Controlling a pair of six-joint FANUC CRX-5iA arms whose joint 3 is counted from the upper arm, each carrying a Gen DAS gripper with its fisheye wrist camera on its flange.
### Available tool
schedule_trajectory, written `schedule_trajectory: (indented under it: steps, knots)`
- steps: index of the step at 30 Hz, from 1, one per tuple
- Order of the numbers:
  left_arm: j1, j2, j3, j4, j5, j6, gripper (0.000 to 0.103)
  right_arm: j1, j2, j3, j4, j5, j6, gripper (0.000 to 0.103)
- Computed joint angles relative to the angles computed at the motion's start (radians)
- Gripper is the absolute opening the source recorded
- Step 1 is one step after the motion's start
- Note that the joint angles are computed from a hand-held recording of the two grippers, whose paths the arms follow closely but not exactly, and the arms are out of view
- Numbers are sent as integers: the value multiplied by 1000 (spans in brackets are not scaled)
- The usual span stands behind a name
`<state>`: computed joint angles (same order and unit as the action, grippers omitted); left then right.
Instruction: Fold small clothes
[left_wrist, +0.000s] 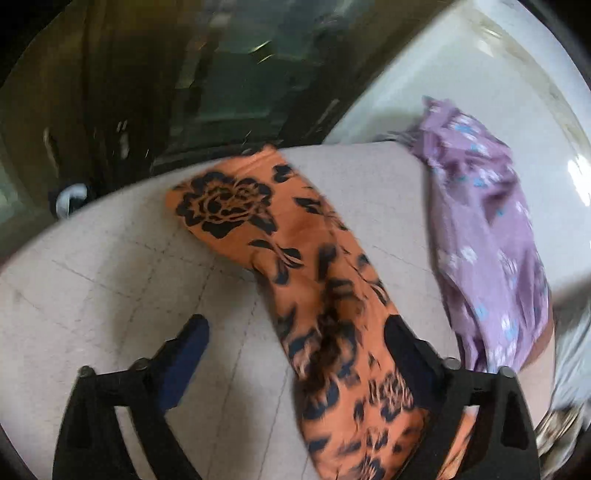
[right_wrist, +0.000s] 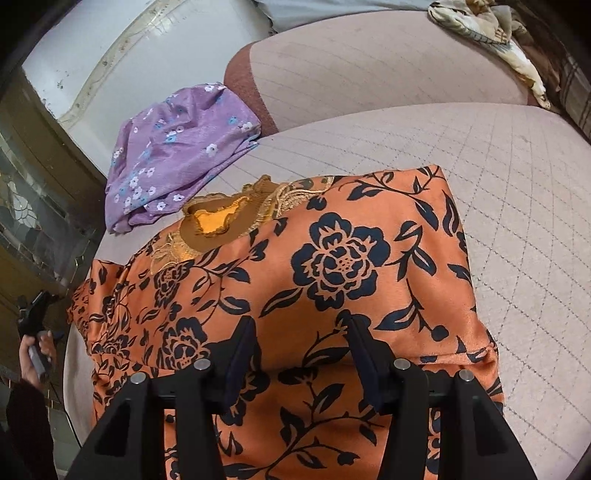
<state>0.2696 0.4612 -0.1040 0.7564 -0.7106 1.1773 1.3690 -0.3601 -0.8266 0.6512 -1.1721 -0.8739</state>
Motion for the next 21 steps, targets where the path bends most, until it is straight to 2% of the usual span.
schedule_trajectory:
  steps: [1,3,4,5,6,8,10,13,16,21]
  knots:
    - [2,10,-1,18,5,10,68,-2,0,0,-3,0,4,56]
    - [-10,8,-26,60,82,-17,55,-3,-1,-1,-7,-6,11,56]
    - [-12,15,-17,49,93,-21,35,-2,-1,-1,-7,-12,13,56]
    - [-12,28,1,30,84,-18,11,-2,-1,-1,-5,-17,13,56]
    - [-11,41,18,23,65,-17,6,0,-2,-2,-1,-26,10,56]
    - [-17,32,5,35,85,-40,6,4,-7,-6,9,-39,-2,56]
    - [-37,-19,-47,83,140,-135,5,10,-11,-8,15,-61,-12,56]
    - [-65,-95,-76,83,145,-230,5,31,-31,-19,20,-101,-59,56]
    - [-102,-186,-118,112,128,-338,5,73,-68,-41,32,-148,-145,56]
    - [-198,-353,-156,60,36,-430,5,178,-123,-58,47,-280,-276,56]
